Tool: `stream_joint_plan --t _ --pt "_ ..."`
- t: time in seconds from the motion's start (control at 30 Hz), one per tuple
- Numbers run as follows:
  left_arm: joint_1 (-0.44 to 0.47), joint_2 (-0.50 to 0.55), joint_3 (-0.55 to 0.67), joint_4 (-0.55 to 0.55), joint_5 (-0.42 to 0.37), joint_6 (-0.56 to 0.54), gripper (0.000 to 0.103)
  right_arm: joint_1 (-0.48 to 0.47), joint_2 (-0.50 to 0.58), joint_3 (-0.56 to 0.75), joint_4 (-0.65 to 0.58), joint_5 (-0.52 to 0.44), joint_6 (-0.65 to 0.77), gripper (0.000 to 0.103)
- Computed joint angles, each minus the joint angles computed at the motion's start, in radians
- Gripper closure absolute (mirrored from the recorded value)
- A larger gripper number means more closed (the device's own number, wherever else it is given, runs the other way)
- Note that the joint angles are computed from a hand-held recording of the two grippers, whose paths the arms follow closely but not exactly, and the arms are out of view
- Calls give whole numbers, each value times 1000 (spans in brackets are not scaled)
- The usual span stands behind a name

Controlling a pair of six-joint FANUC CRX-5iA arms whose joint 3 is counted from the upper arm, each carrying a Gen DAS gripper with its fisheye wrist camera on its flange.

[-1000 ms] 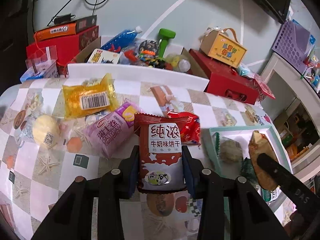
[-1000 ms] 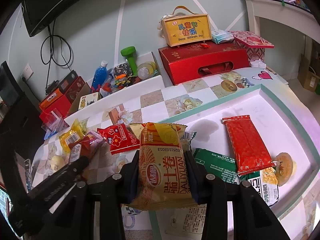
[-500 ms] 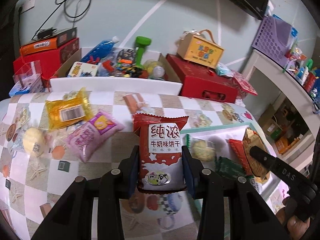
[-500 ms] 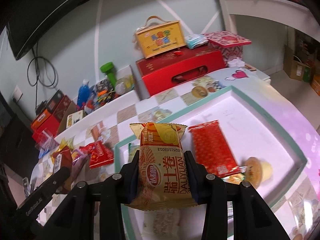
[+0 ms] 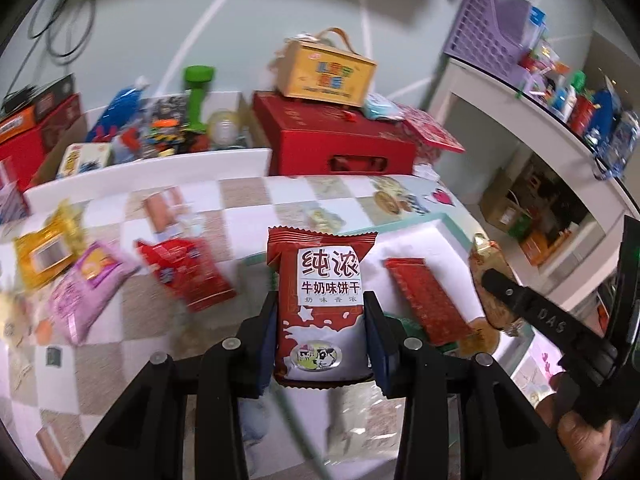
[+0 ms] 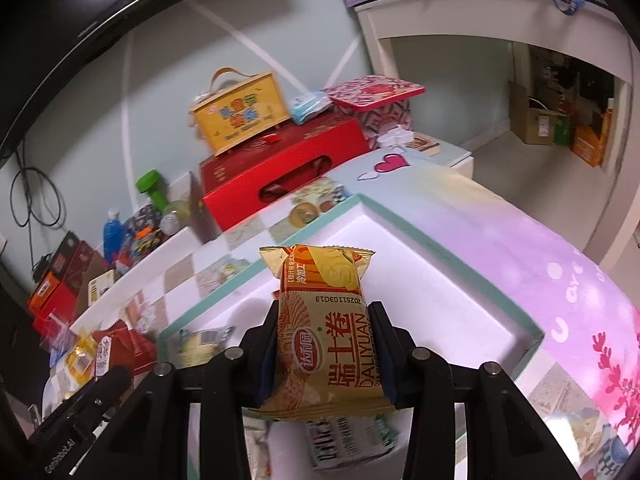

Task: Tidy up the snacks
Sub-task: 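Carry both held packets over the teal-rimmed tray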

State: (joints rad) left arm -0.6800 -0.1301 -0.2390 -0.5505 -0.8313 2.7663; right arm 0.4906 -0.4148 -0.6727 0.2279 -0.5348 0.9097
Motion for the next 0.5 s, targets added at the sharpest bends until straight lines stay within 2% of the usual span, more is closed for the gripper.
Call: stream_joint_plan --t 0.07,0.3,0.5 --pt "17 25 14 26 26 -45 62 -9 8 -20 65 25 -47 59" --pt "74 116 50 120 103 -182 62 -48 56 -16 45 81 -17 59" --pt "82 172 86 144 113 -239 62 -38 74 -37 106 115 -63 59"
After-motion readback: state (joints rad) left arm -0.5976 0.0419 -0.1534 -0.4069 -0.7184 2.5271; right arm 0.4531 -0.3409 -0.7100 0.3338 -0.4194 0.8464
